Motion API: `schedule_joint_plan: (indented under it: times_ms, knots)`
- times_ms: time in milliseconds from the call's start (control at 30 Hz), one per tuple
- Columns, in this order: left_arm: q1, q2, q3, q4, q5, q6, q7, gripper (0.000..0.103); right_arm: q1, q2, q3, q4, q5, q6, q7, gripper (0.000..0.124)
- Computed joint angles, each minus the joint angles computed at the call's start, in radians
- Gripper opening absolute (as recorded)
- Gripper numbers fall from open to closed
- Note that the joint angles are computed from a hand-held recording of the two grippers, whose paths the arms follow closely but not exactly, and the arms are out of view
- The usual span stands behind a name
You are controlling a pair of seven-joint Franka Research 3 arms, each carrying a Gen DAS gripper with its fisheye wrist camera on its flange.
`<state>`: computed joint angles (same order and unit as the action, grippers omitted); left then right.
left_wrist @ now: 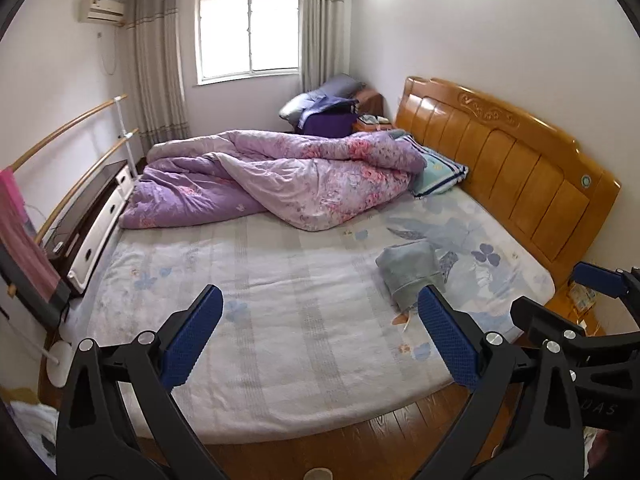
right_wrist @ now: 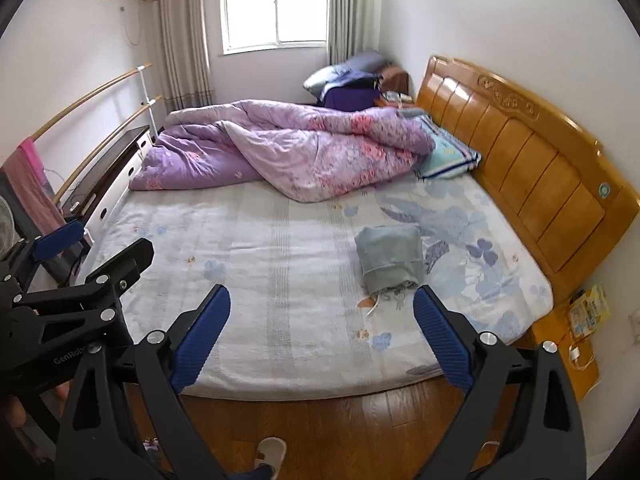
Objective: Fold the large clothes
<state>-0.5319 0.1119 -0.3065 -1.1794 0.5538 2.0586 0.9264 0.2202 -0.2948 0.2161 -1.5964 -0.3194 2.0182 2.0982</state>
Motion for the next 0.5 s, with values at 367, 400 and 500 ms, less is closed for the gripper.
schedule_joint_plan:
  times_ms: [367,400,500]
  knots:
    - [-0.069,-0.146,-0.108,-0.071,0.172,-0.174,-0.243,0.098,-0.020,-0.255,0.001,-0.171,0.115,0.036,-0.149,0.090]
    - [-0.073,-0.157,-0.119,-0.074,0.176,-0.186,-0.255,0.098,-0.025,-0.275,0.002,-0.182,0.128,0.036,-0.159,0.090]
    - [-0.081,-0.172,-0.149,-0.066,0.181,-0.221,-0.264,0.098,-0.045,-0.332,0.015,-0.198,0.158,0.013,-0.176,0.090]
